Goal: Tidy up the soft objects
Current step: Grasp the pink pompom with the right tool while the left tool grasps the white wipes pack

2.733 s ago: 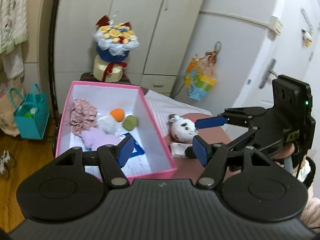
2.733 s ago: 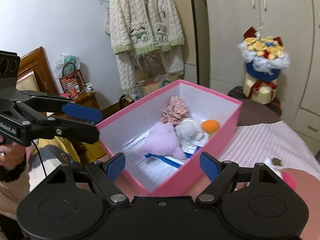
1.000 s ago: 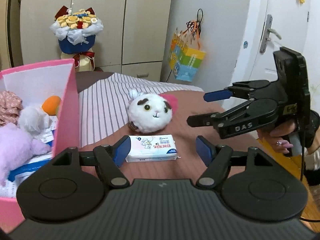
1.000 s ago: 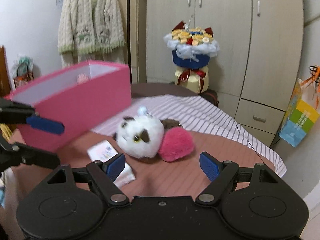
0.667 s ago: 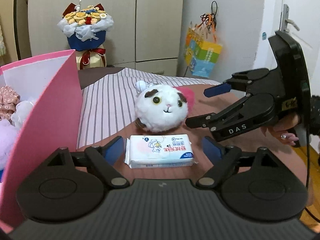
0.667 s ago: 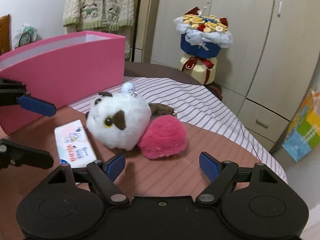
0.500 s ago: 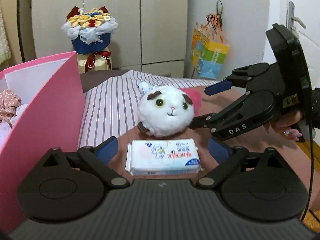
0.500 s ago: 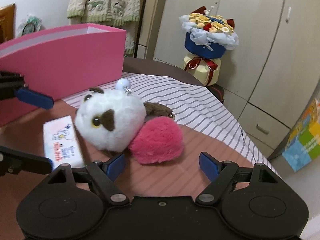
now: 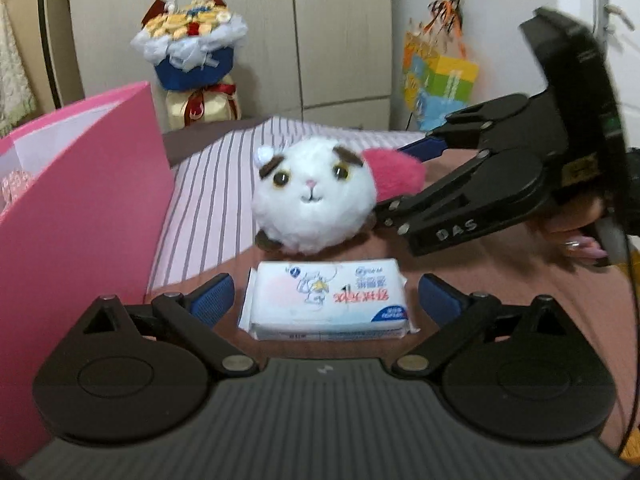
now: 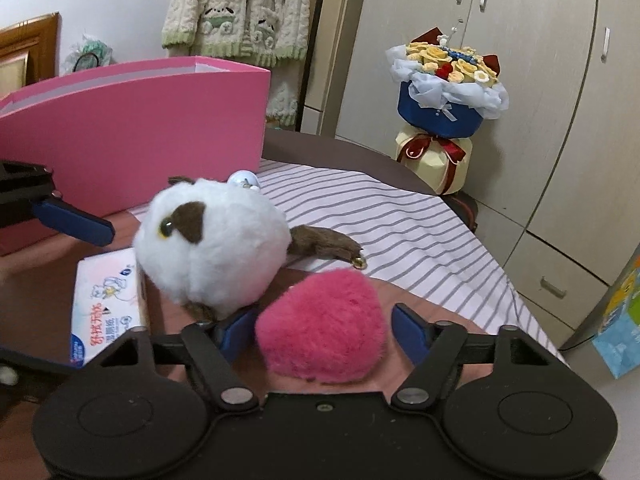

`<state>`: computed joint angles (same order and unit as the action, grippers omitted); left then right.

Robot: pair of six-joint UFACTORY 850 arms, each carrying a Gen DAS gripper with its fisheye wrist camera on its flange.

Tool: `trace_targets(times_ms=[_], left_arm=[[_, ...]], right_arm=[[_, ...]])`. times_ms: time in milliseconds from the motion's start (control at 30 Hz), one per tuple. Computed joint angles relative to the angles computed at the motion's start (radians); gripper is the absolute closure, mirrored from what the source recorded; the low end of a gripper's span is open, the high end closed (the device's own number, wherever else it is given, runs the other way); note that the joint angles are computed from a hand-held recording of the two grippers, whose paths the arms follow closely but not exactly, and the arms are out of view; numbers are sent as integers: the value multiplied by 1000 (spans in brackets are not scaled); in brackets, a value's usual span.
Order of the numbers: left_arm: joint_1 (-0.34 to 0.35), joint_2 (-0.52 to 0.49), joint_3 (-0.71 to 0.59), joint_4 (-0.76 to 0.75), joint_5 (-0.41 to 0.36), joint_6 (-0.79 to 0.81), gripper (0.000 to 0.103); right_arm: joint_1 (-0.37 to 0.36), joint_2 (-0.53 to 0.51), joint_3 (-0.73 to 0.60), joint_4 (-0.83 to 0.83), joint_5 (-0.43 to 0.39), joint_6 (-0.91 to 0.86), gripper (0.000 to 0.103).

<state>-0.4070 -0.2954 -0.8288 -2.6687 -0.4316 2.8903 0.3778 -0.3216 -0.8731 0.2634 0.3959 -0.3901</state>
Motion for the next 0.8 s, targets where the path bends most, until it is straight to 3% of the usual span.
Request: trace_targets(times_ms=[100, 167, 267, 433, 533, 800], left_arm=[[13, -14, -19, 123, 18, -158, 6], [16, -13, -18, 115, 17, -154, 19], [21, -12, -19, 140, 16, -172, 25], [27, -2, -9, 163, 9, -203, 26], [30, 8, 1, 180, 6, -232, 26], [57, 45, 50, 285, -81, -318, 26]], right_arm=[[3, 8, 10, -22, 0, 52, 45], [15, 14, 21, 36, 11, 20, 46], [36, 26, 35, 149, 21, -19, 47], [79, 47, 53, 428, 48, -134, 47], [91, 60, 69, 513, 55, -95, 49], [143, 95, 138, 505, 146, 116, 50]])
